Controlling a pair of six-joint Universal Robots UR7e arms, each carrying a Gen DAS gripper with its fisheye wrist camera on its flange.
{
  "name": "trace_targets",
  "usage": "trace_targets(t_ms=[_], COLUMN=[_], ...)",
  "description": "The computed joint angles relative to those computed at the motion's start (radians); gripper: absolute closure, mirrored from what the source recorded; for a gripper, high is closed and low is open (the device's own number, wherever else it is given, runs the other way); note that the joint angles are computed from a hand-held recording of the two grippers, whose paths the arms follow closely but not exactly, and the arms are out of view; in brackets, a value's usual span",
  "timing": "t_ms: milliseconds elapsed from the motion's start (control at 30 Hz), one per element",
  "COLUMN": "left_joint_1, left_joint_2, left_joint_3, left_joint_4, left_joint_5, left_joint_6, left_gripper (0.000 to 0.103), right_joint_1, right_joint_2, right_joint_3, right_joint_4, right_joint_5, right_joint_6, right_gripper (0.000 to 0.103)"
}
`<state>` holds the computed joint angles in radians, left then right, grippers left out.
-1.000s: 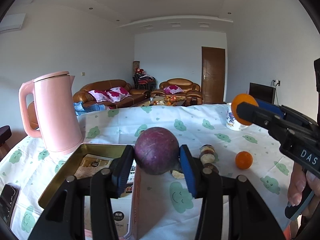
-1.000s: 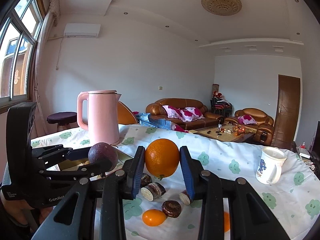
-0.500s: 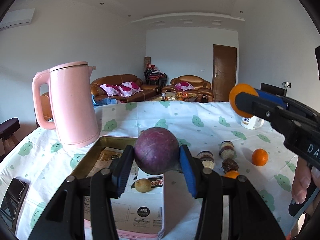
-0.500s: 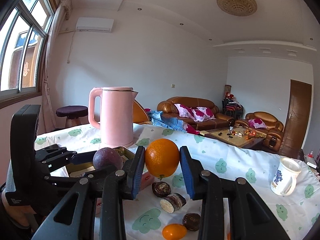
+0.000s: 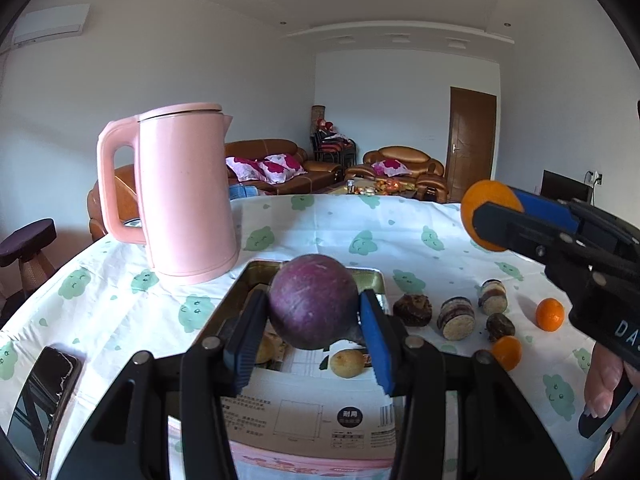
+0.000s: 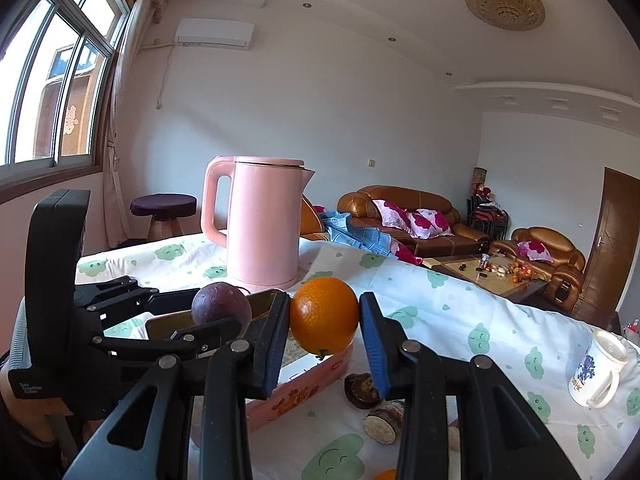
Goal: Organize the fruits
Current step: 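Lower the purple fruit into the tin box while the right tool releases the orange there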
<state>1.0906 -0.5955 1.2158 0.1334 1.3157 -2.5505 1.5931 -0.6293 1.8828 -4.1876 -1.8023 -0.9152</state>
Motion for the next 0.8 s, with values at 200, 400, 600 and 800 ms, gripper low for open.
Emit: trace_targets(t_ms=[200,400,600,800], left_joint_1=[0.018,0.028,0.032,0.037], left_joint_2=[0.007,0.014,0.026,0.049], left_joint_3=[-0.035,-0.064,-0.088,-0.136], left_joint_4=[0.02,0.045,0.071,0.119], left_joint_5=[-0.019,-0.034,-0.051,-0.073], left_joint_6=[-0.008,-0.007,0.001,0.008], left_gripper=[0.054,0.054,0.054,0.054], right_joint_1=[0.007,0.014,0.017,0.015], right_joint_2=[0.027,0.051,0.072,0.093], right_joint_3=[-0.044,-0.084,-0.116,-0.151], right_joint_4=[0.053,0.104,0.148,0.2], right_joint_5=[-0.01,-0.025,-0.038,-0.056], right_joint_6=[-0.003,0.0,0.011,0.022], right_gripper=[0.066,0.066,0.066,0.066])
